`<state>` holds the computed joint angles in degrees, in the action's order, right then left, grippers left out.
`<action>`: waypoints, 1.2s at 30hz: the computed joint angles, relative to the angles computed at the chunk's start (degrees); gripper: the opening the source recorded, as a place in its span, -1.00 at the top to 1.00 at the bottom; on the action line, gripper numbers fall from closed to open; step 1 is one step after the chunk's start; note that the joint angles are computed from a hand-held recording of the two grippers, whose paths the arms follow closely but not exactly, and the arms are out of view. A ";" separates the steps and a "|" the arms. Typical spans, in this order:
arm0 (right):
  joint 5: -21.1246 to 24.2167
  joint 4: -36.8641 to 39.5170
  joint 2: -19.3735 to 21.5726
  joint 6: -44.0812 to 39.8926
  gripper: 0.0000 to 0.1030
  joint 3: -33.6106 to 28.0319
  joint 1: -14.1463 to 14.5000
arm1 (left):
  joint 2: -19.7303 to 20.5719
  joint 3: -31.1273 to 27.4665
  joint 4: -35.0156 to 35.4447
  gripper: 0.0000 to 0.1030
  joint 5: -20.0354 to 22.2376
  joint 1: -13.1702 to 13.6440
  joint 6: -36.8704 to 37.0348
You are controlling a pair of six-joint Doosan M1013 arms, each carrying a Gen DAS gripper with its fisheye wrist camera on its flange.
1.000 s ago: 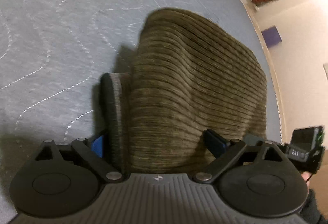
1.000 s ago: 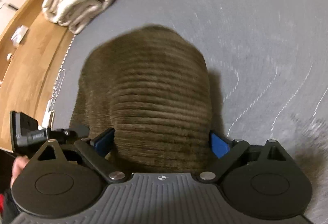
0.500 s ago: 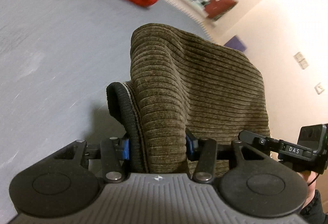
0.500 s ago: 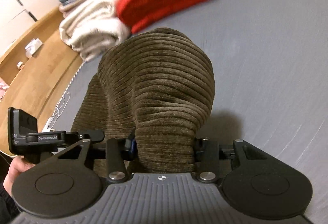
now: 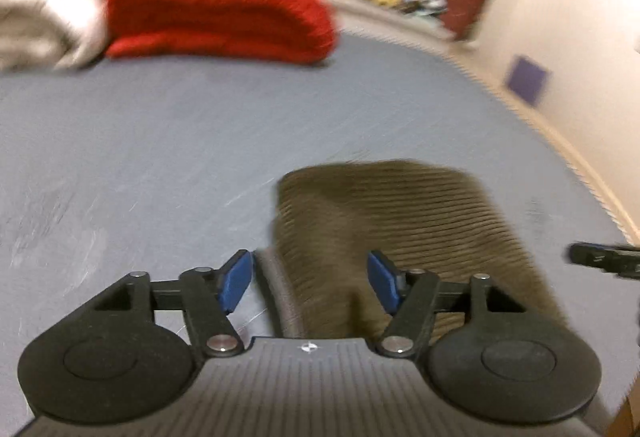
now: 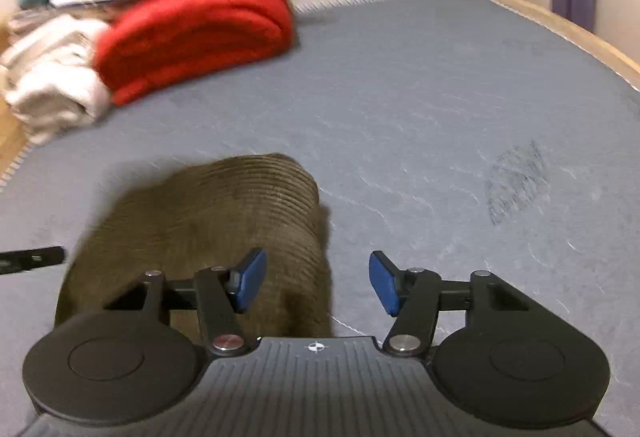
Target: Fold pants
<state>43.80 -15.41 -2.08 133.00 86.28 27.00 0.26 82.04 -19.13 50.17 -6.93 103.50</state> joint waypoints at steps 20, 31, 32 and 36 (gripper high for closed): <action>-4.77 1.30 0.68 -11.93 -0.18 0.58 -0.02 | -1.33 3.60 5.22 0.28 3.19 -6.77 11.78; 1.13 -17.16 11.68 11.83 -0.20 -7.50 1.35 | -0.02 1.33 10.90 0.28 2.24 -7.04 3.94; 2.29 -16.79 12.56 11.94 -0.21 -8.41 1.21 | 0.00 1.27 10.91 0.28 2.22 -7.02 3.70; 3.60 -15.56 14.92 13.01 -0.20 -9.93 0.57 | 0.04 1.08 10.50 0.28 2.18 -6.73 3.79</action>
